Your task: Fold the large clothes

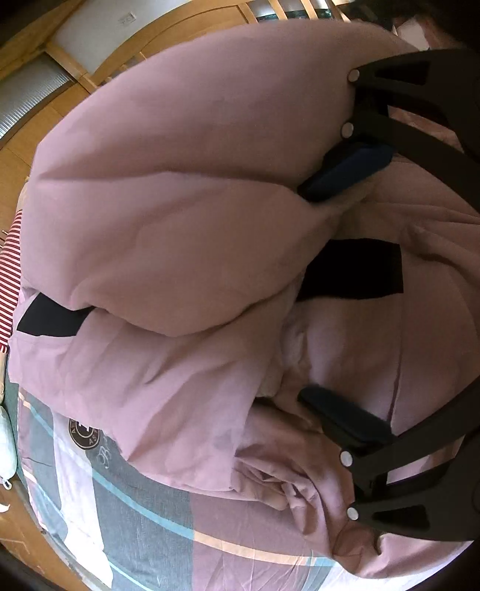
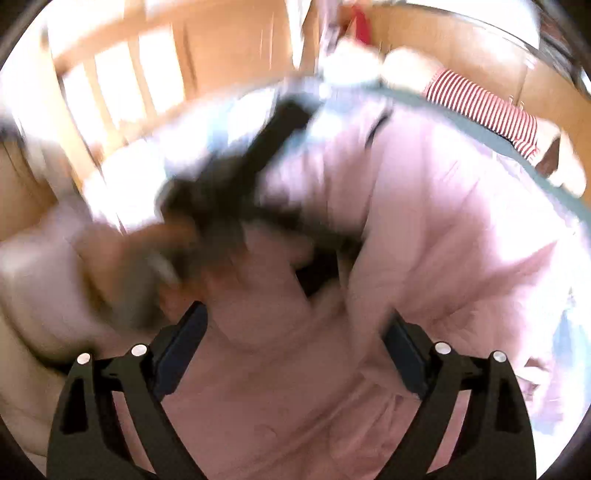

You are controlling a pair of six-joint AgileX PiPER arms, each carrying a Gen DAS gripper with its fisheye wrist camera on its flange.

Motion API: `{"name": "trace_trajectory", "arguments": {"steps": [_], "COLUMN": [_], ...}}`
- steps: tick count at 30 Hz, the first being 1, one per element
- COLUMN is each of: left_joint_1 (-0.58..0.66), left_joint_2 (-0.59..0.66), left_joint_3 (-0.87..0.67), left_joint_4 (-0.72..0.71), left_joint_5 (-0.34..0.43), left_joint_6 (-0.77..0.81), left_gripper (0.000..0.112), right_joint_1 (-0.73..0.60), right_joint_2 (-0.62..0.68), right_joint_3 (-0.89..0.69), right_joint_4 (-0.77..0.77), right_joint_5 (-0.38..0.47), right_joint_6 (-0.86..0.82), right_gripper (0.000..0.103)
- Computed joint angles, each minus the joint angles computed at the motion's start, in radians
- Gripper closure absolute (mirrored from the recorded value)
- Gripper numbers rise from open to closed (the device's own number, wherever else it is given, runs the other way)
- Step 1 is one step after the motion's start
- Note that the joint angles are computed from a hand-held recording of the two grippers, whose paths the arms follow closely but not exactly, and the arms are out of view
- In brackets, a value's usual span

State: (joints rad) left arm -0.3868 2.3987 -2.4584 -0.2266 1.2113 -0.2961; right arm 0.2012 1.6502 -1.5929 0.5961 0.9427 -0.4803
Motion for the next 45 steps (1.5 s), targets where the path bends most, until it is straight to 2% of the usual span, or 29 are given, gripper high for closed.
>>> {"name": "trace_trajectory", "arguments": {"steps": [2, 4, 6, 7, 9, 11, 14, 16, 18, 19, 20, 22, 24, 26, 27, 29, 31, 33, 34, 35, 37, 39, 41, 42, 44, 45], "left_joint_1": [-0.009, -0.019, -0.030, -0.037, -0.049, -0.062, -0.111, -0.158, -0.188, -0.191, -0.178, -0.150, -0.146, -0.159, -0.161, -0.172, -0.175, -0.169, -0.161, -0.159, -0.181, -0.198, -0.188, -0.181, -0.169, -0.166], "left_joint_2": [0.003, -0.015, -0.018, -0.025, -0.036, -0.072, -0.172, -0.192, -0.156, -0.108, -0.081, -0.097, -0.088, -0.086, -0.086, -0.060, -0.067, -0.125, -0.168, -0.192, -0.186, -0.122, -0.115, -0.110, -0.091, -0.089], "left_joint_3": [-0.001, 0.042, 0.055, 0.074, 0.098, 0.165, 0.341, 0.371, 0.314, 0.242, 0.210, 0.244, 0.218, 0.217, 0.215, 0.165, 0.170, 0.266, 0.340, 0.374, 0.353, 0.256, 0.260, 0.247, 0.206, 0.204], "left_joint_4": [0.019, 0.040, 0.060, 0.066, 0.083, 0.111, 0.177, 0.277, 0.342, 0.330, 0.280, 0.207, 0.188, 0.208, 0.215, 0.227, 0.223, 0.209, 0.199, 0.202, 0.257, 0.289, 0.262, 0.243, 0.211, 0.203], "left_joint_5": [-0.006, -0.035, -0.047, -0.062, -0.081, -0.143, -0.321, -0.354, -0.299, -0.226, -0.187, -0.203, -0.179, -0.180, -0.178, -0.151, -0.158, -0.240, -0.306, -0.339, -0.320, -0.220, -0.220, -0.210, -0.176, -0.173], "left_joint_6": [0.004, 0.011, 0.009, 0.006, 0.001, -0.026, -0.056, -0.095, -0.107, -0.085, -0.066, -0.052, -0.043, -0.059, -0.060, -0.073, -0.080, -0.090, -0.082, -0.067, -0.072, -0.067, -0.064, -0.057, -0.043, -0.042], "left_gripper": [0.012, 0.012, 0.012, 0.012, 0.012, 0.012, 0.012, 0.012, 0.012, 0.012, 0.012, 0.012, 0.012, 0.012, 0.012, 0.012, 0.012, 0.012, 0.012, 0.012, 0.012, 0.012, 0.012, 0.012, 0.012, 0.012], "right_joint_1": [-0.084, -0.114, -0.098, -0.094, -0.074, -0.050, 0.001, 0.013, 0.005, 0.000, -0.011, -0.057, -0.097, -0.119, -0.134, -0.125, -0.088, -0.019, 0.001, 0.013, 0.009, -0.004, -0.010, -0.024, -0.064, -0.085], "right_joint_2": [-0.003, 0.022, 0.073, 0.090, 0.140, 0.159, 0.162, 0.155, 0.152, 0.153, 0.152, 0.152, 0.076, 0.024, 0.026, 0.068, 0.123, 0.143, 0.146, 0.148, 0.136, 0.125, 0.101, 0.121, 0.080, 0.062], "right_joint_3": [0.002, -0.005, -0.033, -0.015, 0.012, 0.047, 0.074, 0.073, 0.065, 0.045, 0.017, -0.045, 0.011, 0.074, 0.086, 0.086, 0.074, 0.090, 0.100, 0.103, 0.122, 0.133, 0.148, 0.128, 0.175, 0.192], "right_joint_4": [0.105, 0.049, -0.088, -0.134, -0.261, -0.383, -0.472, -0.495, -0.486, -0.477, -0.451, -0.358, -0.280, -0.243, -0.236, -0.320, -0.448, -0.604, -0.656, -0.684, -0.668, -0.633, -0.609, -0.589, -0.489, -0.436], "right_joint_5": [-0.028, -0.065, -0.069, -0.078, -0.087, -0.090, -0.134, -0.124, -0.107, -0.075, -0.032, 0.008, -0.065, -0.149, -0.166, -0.164, -0.161, -0.181, -0.193, -0.198, -0.202, -0.205, -0.216, -0.243, -0.359, -0.388], "right_joint_6": [0.018, 0.090, 0.185, 0.212, 0.326, 0.383, 0.461, 0.478, 0.450, 0.416, 0.371, 0.276, 0.217, 0.217, 0.240, 0.313, 0.403, 0.508, 0.541, 0.561, 0.562, 0.535, 0.520, 0.503, 0.459, 0.437], "right_gripper": [0.011, 0.011, 0.024, 0.035, 0.039, 0.039, 0.039, 0.039, 0.039, 0.039, 0.039, 0.039, 0.039, 0.039, 0.039, 0.039, 0.040, 0.040, 0.039, 0.039, 0.039, 0.039, 0.039, 0.039, 0.039, 0.039]}}
